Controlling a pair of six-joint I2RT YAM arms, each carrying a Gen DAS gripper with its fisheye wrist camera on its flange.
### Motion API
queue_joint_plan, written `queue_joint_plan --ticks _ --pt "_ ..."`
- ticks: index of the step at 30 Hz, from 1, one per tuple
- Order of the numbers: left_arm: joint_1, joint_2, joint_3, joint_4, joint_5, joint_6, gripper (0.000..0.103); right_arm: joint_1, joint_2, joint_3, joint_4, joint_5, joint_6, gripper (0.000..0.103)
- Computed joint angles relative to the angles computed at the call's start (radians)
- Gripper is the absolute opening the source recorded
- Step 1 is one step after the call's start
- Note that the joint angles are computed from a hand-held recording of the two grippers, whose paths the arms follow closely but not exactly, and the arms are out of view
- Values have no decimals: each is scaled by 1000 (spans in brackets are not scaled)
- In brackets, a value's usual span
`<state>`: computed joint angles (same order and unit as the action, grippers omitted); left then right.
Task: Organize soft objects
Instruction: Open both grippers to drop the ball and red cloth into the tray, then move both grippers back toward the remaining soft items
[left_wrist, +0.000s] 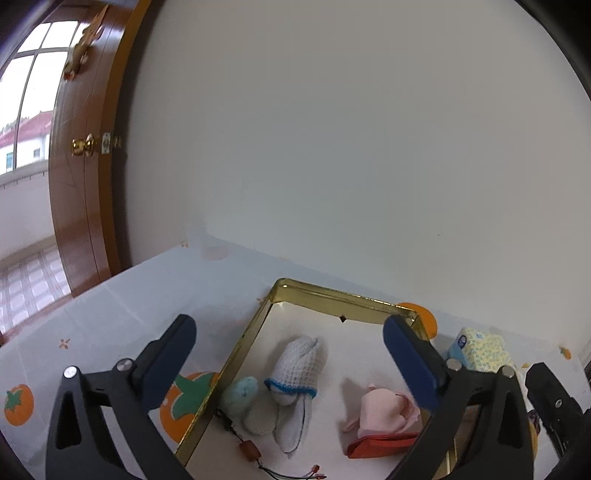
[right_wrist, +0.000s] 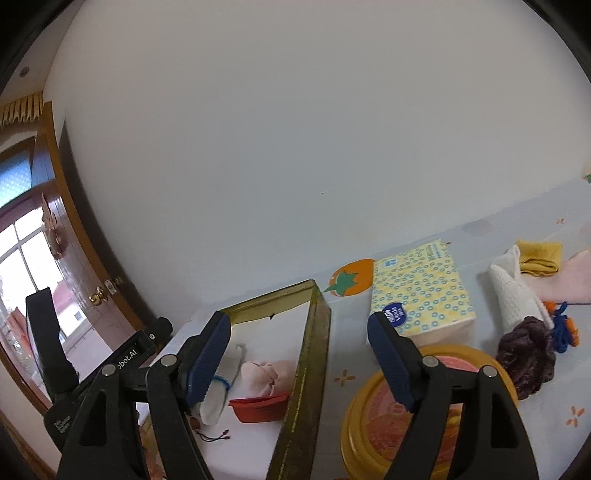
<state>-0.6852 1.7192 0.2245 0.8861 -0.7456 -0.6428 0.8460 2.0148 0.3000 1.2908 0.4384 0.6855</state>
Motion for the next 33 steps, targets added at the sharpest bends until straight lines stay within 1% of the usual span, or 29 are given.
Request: queue_joint_plan --ticks 2,4,5,6,8,9,11,16,19,21,23,25,27,30,31,33 --pt "-19 5 -4 14 -23 1 102 16 -21 5 -31 45 -22 79" --pt "-37 17 -8 43 -35 2 102 49 -37 0 -43 136 -63 79" --pt "-46 24 -8 52 -42 5 102 69 -39 5 -50 186 -85 82" --pt "-62 32 -3 55 -60 8 102 90 -37 8 -48 238 -108 87" --pt "-96 46 7 55 -105 12 102 133 -13 6 2 352 -158 91" --pt "-109 53 11 58 -124 14 102 155 4 3 40 406 -188 91" --pt "-142 69 18 68 -174 19 102 172 24 -1 88 454 -228 91" --pt "-197 100 20 102 -250 13 102 183 36 -10 105 493 -250 91" --pt "-221 124 22 122 -259 0 102 199 55 -25 153 544 -273 91" --pt "-238 140 41 97 -265 -3 102 207 61 -31 168 574 -286 91" --pt "-267 162 63 84 -289 10 102 216 52 -38 150 594 -284 91" --pt "-304 186 90 68 -338 25 102 213 41 -48 131 593 -273 91" --pt "-339 206 108 55 -396 18 102 208 29 -62 118 584 -260 91" --pt "-378 235 107 106 -441 20 102 198 18 -90 129 573 -240 91" --pt "-389 243 102 134 -443 25 102 194 17 -102 140 569 -232 91" --pt "-392 257 94 190 -416 58 102 185 17 -124 160 557 -220 91"
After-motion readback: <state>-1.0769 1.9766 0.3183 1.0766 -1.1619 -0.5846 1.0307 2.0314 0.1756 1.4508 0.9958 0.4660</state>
